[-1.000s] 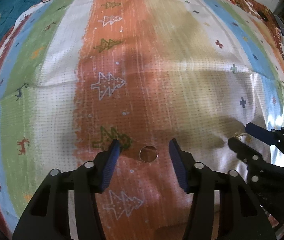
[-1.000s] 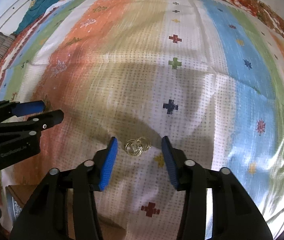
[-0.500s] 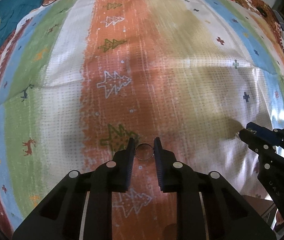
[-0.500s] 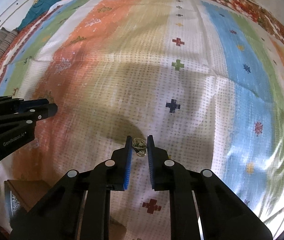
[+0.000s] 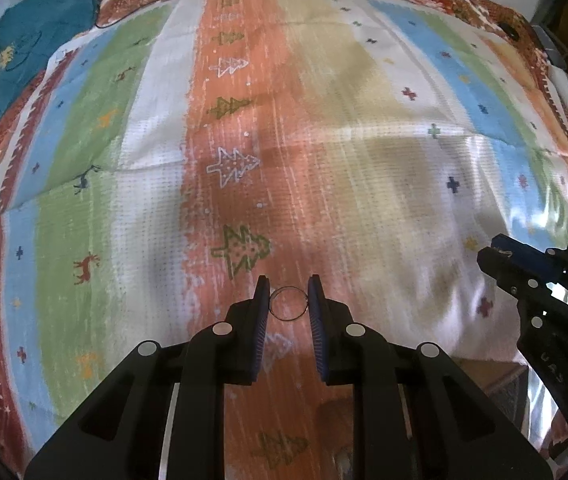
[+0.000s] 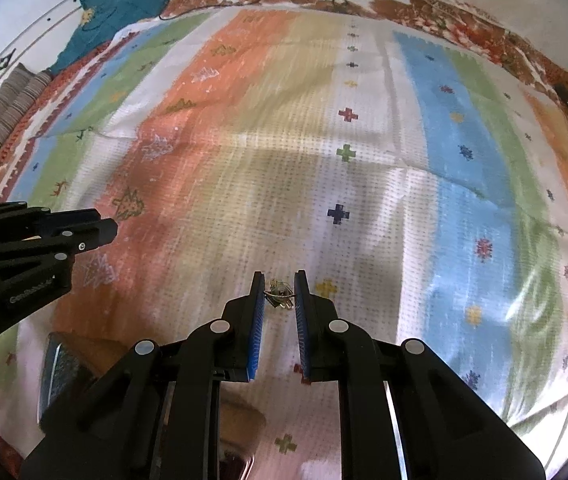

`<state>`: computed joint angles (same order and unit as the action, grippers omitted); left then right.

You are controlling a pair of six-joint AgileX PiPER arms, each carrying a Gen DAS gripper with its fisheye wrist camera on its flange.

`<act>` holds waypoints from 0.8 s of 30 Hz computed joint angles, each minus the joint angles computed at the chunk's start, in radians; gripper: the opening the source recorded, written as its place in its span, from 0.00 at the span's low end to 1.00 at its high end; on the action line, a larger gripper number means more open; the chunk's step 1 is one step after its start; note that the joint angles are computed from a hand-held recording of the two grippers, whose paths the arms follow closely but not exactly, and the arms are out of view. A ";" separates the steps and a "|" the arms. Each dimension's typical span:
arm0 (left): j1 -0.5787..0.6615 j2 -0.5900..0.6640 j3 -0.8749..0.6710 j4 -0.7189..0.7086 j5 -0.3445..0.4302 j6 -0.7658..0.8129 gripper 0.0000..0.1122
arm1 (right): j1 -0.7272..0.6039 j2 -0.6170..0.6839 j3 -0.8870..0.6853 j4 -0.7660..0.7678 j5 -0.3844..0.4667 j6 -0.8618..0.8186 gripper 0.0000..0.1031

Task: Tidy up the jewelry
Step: 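Carry both gold pieces over the silver tin and open both tools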

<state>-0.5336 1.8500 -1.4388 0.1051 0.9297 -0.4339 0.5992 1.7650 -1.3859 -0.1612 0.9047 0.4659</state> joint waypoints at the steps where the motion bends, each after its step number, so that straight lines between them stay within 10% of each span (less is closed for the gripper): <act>1: -0.004 -0.014 0.010 0.003 -0.002 -0.001 0.17 | 0.004 -0.008 0.002 -0.003 0.001 0.005 0.15; 24: -0.173 -0.261 0.115 0.057 0.010 -0.128 0.17 | 0.147 -0.239 0.087 -0.121 0.045 0.137 0.15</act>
